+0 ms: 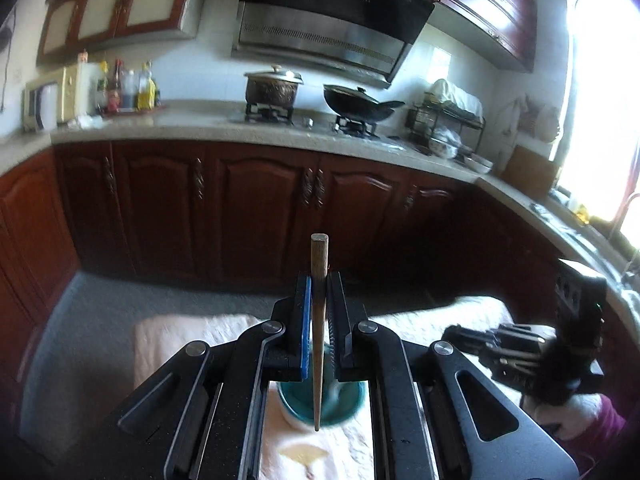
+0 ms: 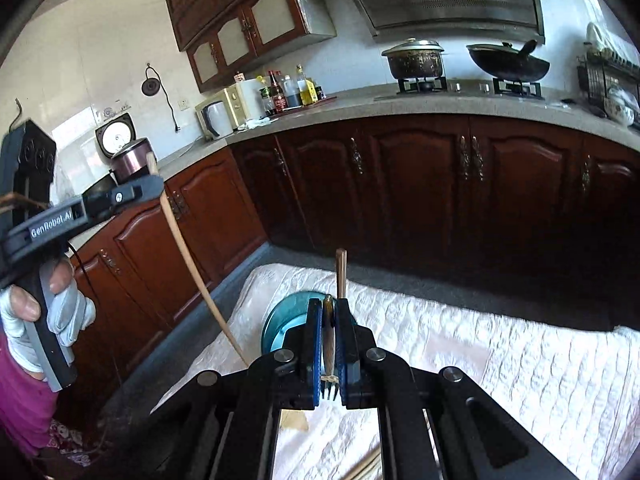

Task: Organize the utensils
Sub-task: 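Lift the chopstick and gold fork and carry both over the cup, then lower the chopstick with left tool while right lowers gold fork into cup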

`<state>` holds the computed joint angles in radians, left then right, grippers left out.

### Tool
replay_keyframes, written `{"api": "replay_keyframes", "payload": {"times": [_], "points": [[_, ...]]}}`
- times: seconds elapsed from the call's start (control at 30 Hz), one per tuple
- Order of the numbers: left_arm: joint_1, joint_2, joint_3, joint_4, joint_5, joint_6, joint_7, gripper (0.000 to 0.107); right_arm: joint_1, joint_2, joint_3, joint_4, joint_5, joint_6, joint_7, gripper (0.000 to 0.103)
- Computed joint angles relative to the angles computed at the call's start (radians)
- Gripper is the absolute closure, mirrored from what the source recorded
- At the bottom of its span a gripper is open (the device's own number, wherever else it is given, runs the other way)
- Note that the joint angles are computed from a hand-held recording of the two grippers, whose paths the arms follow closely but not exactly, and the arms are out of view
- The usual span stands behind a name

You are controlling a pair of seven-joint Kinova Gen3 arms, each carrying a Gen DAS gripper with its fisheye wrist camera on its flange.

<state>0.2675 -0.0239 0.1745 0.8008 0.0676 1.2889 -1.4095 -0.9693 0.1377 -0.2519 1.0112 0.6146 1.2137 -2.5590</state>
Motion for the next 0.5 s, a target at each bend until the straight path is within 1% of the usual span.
{"api": "replay_keyframes", "payload": {"times": [0.1, 0.2, 0.3, 0.4, 0.5], "points": [[0.004, 0.024, 0.002, -0.013, -0.017, -0.004, 0.002, 0.101, 0.015, 0.012, 0.011, -0.003, -0.015, -0.019, 0.004, 0.097], [0.024, 0.03, 0.012, 0.018, -0.076, -0.04, 0.018, 0.101, 0.025, 0.022, 0.022, -0.007, -0.024, -0.033, 0.002, 0.097], [0.036, 0.036, 0.012, 0.048, -0.089, -0.063, 0.026, 0.101, 0.036, 0.034, 0.032, -0.013, -0.04, -0.044, 0.006, 0.097], [0.056, 0.051, 0.018, 0.054, -0.114, -0.066, 0.035, 0.101, 0.037, 0.052, 0.045, -0.03, -0.047, -0.04, 0.015, 0.097], [0.083, 0.051, 0.025, 0.083, -0.163, -0.088, 0.052, 0.101, 0.035, 0.067, 0.061, -0.041, -0.047, -0.043, 0.018, 0.097]]}}
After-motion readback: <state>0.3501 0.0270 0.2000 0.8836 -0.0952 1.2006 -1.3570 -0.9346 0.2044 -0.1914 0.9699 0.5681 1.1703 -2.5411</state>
